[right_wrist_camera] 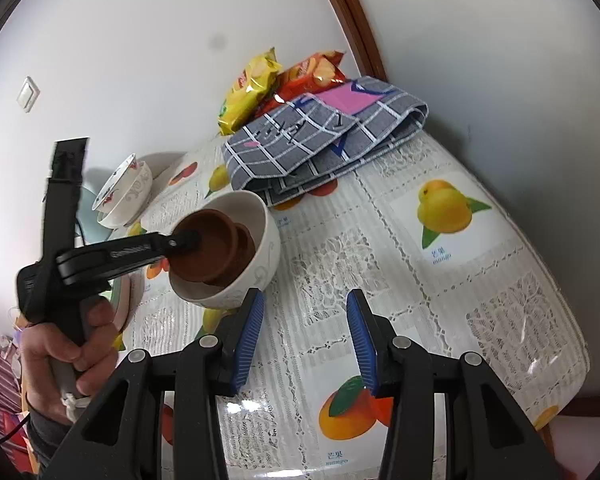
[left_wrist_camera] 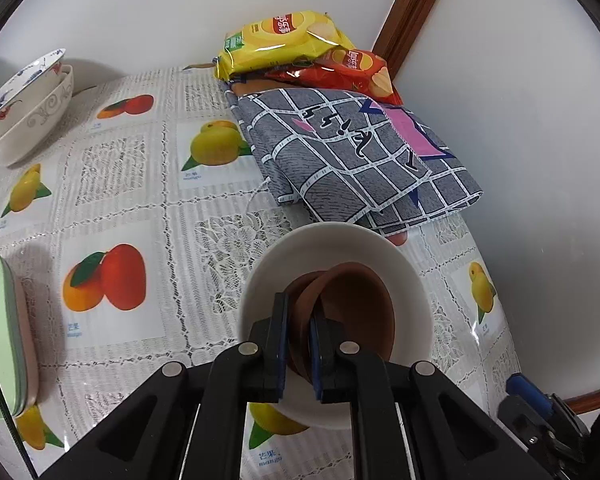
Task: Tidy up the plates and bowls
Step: 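Lower the left gripper's brown bowl into the white bowl and open it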
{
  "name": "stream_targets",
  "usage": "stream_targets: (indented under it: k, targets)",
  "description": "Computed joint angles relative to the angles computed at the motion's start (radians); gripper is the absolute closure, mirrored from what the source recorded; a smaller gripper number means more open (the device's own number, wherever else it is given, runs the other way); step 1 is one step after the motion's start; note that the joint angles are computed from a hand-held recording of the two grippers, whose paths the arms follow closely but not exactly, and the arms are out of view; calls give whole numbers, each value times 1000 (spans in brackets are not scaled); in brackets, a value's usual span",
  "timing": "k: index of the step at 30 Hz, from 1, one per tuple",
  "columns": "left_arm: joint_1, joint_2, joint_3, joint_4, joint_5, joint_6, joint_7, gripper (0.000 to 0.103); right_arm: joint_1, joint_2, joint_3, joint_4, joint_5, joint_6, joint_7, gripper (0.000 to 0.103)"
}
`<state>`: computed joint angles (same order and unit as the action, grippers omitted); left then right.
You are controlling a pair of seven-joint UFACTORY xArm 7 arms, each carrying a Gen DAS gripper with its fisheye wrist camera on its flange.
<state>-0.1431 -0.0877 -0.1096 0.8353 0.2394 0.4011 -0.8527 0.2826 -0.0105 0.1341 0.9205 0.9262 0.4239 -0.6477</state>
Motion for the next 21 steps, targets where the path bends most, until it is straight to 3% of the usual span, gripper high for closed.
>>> stream_targets:
  k: [3, 13, 18, 21]
  targets:
    - [-1, 11, 1, 1, -2, -4, 0, 93, 4, -7, 1, -2, 7, -7, -13, 60]
    - [-4, 25, 13, -17, -55, -73, 54, 93, 11, 7, 10, -22, -129, -32, 75, 60]
    - [-1, 29, 7, -13, -12, -70, 34, 93, 14, 22, 17, -15, -145, -26, 94, 60]
    - [-2, 29, 5, -9, 18, -59, 30, 92, 19, 24, 23, -20, -211, -52, 150, 59]
